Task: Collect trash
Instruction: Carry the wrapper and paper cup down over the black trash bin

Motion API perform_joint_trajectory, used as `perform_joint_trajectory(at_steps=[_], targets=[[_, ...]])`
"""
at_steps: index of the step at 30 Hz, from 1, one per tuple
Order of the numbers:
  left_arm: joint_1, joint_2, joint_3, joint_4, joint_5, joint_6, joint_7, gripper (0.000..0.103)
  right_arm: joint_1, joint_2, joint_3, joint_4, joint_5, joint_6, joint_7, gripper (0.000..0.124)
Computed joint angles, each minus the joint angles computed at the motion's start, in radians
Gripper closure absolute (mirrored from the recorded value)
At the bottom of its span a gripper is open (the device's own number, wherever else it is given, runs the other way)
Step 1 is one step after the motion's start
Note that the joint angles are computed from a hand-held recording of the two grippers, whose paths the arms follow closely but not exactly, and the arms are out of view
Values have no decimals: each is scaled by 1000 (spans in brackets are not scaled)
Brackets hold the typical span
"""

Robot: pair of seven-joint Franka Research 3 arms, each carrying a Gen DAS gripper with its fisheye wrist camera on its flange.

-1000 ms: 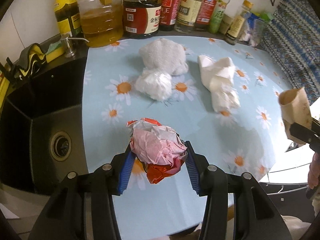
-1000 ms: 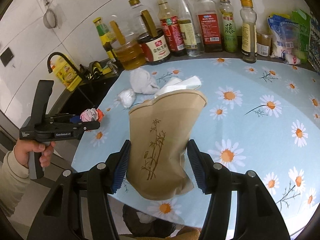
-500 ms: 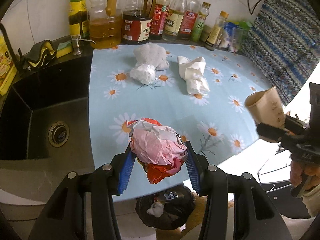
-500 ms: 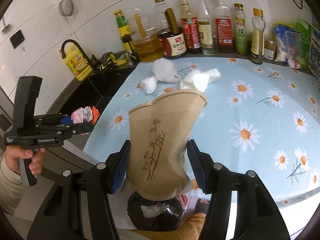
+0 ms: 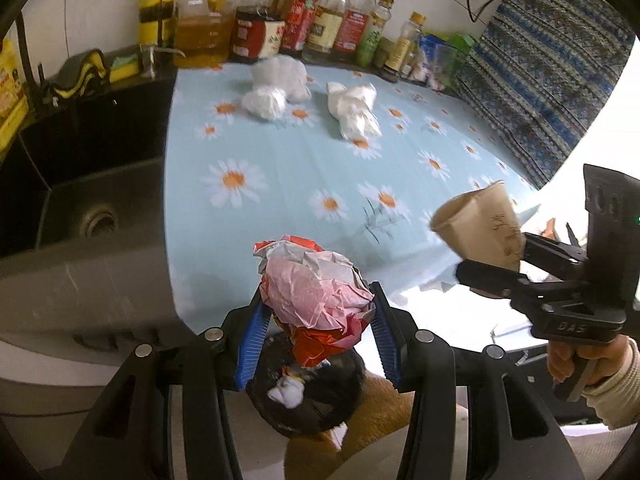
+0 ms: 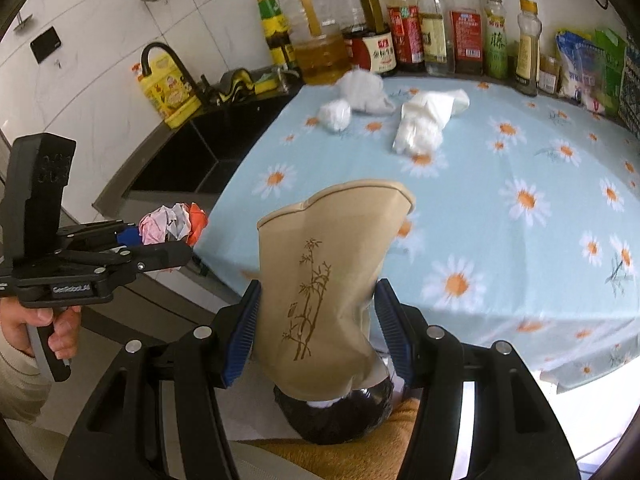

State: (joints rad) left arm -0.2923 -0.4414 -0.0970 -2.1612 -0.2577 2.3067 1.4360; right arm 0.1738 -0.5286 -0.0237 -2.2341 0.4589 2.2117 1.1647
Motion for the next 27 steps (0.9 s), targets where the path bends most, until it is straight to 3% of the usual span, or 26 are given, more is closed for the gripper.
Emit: perform_joint_trajectory(at_steps=[16,27], targets=[[-53,-72,26,-167,-118,-54,43,56,3,-90,41,-190,-59,-66,123,67],[-59,11,1,-219,-180,-68,13,56,-6,10,19,-262,-56,-155,125,67]])
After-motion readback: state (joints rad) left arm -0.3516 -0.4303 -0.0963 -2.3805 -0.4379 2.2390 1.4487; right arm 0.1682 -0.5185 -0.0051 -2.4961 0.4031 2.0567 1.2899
